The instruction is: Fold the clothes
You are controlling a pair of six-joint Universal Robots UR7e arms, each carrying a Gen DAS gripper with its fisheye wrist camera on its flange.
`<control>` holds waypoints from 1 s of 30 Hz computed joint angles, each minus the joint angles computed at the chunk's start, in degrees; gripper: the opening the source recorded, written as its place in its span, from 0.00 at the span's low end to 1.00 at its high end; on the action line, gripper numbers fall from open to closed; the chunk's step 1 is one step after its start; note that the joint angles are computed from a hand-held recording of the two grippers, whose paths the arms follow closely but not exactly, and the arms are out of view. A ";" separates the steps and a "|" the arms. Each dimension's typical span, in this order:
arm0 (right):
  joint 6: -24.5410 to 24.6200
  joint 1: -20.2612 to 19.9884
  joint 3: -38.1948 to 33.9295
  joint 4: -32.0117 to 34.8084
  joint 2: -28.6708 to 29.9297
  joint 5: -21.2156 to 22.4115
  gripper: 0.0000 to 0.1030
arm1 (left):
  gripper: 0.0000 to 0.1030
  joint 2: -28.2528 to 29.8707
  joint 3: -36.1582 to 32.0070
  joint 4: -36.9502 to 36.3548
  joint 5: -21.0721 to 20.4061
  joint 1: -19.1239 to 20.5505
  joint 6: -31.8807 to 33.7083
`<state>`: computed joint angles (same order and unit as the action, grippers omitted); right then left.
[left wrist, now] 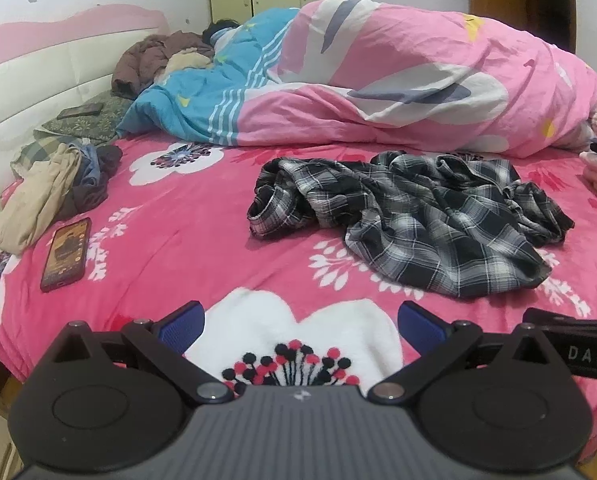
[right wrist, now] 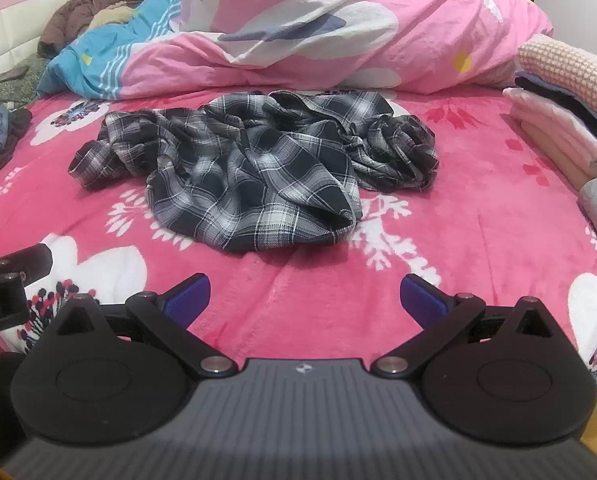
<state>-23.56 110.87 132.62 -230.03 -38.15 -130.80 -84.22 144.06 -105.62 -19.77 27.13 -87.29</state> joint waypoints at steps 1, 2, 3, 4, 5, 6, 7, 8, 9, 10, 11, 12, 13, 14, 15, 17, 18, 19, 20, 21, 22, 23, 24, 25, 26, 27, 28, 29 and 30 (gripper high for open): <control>0.01 0.00 -0.02 0.04 -0.05 -0.04 0.99 | 1.00 0.05 0.04 -0.19 0.03 -0.04 0.18; 0.01 -0.01 -0.04 0.12 -0.12 -0.06 0.99 | 1.00 0.11 0.09 -0.42 0.08 -0.07 0.38; 0.05 -0.05 -0.06 0.19 -0.19 -0.07 0.99 | 1.00 0.16 0.13 -0.65 0.12 -0.10 0.58; 0.08 -0.07 -0.09 0.15 -0.21 -0.11 0.99 | 1.00 0.22 0.18 -0.88 0.16 -0.13 0.79; 0.11 -0.09 -0.15 0.14 -0.22 -0.17 0.99 | 1.00 0.21 0.17 -0.90 0.19 -0.13 0.81; 0.16 -0.08 -0.25 0.21 -0.19 -0.28 0.99 | 1.00 0.21 0.14 -0.88 0.26 -0.08 0.78; 0.17 -0.07 -0.32 0.22 -0.15 -0.39 0.99 | 1.00 0.21 0.11 -0.85 0.32 -0.03 0.74; 0.15 -0.06 -0.38 0.21 -0.11 -0.50 0.99 | 1.00 0.20 0.09 -0.92 0.36 0.05 0.81; 0.14 -0.05 -0.45 0.20 -0.05 -0.58 0.99 | 1.00 0.19 0.07 -1.01 0.40 0.15 0.85; 0.12 -0.05 -0.51 0.20 0.02 -0.65 0.99 | 1.00 0.18 0.06 -1.08 0.45 0.25 0.87; 0.10 -0.04 -0.58 0.19 0.08 -0.72 0.99 | 1.00 0.20 0.05 -0.99 0.46 0.25 0.74; 0.08 -0.04 -0.65 0.19 0.15 -0.79 0.99 | 1.00 0.20 0.03 -0.77 0.45 0.21 0.51; 0.06 -0.03 -0.72 0.18 0.22 -0.86 0.99 | 1.00 0.18 0.02 -0.66 0.45 0.22 0.40; -0.03 -0.01 -0.77 0.14 0.27 -0.90 0.99 | 1.00 0.15 0.01 -0.54 0.45 0.24 0.29; -0.14 0.02 -0.81 0.09 0.31 -0.93 0.99 | 1.00 0.12 0.00 -0.41 0.45 0.25 0.18; -0.32 0.07 -0.88 -0.01 0.37 -0.97 0.99 | 1.00 0.07 0.07 -0.54 0.53 0.23 0.13; -0.41 0.09 -0.91 -0.06 0.39 -0.98 0.99 | 1.00 0.06 0.08 -0.55 0.55 0.25 0.08; -0.45 0.13 -0.97 -0.02 0.40 -1.02 0.99 | 1.00 0.06 0.09 -0.54 0.56 0.28 0.03; -0.47 0.18 -1.04 0.04 0.40 -1.07 0.99 | 1.00 0.04 0.12 -0.69 0.57 0.28 0.09; -0.52 0.23 -1.12 0.10 0.39 -1.13 0.99 | 1.00 0.04 0.17 -0.94 0.60 0.30 0.22; -0.56 0.27 -1.18 0.10 0.41 -1.15 0.99 | 1.00 0.04 0.22 -1.34 0.60 0.33 0.51; -0.59 0.31 -1.23 0.11 0.45 -1.18 0.99 | 1.00 0.01 0.25 -1.44 0.61 0.33 0.56; -0.60 0.34 -1.26 0.11 0.47 -1.19 0.99 | 1.00 -0.06 0.33 -1.56 0.58 0.32 0.66; -0.60 0.35 -1.28 0.10 0.49 -1.21 0.99 | 1.00 -0.07 0.42 -2.05 0.51 0.32 1.06; -0.60 0.37 -1.30 0.10 0.51 -1.22 0.99 | 1.00 -0.12 0.46 -2.09 0.49 0.34 1.06; -0.63 0.38 -1.31 0.10 0.53 -1.23 0.99 | 1.00 -0.16 0.47 -2.07 0.48 0.36 1.01; -0.62 0.40 -1.31 0.15 0.51 -1.26 0.99 | 1.00 -0.21 0.48 -2.09 0.43 0.40 1.02; -0.58 0.43 -1.31 0.23 0.48 -1.29 0.99 | 1.00 -0.23 0.45 -2.12 0.39 0.41 1.04; -0.53 0.45 -1.31 0.31 0.45 -1.32 0.99 | 1.00 -0.27 0.47 -2.36 0.38 0.47 1.27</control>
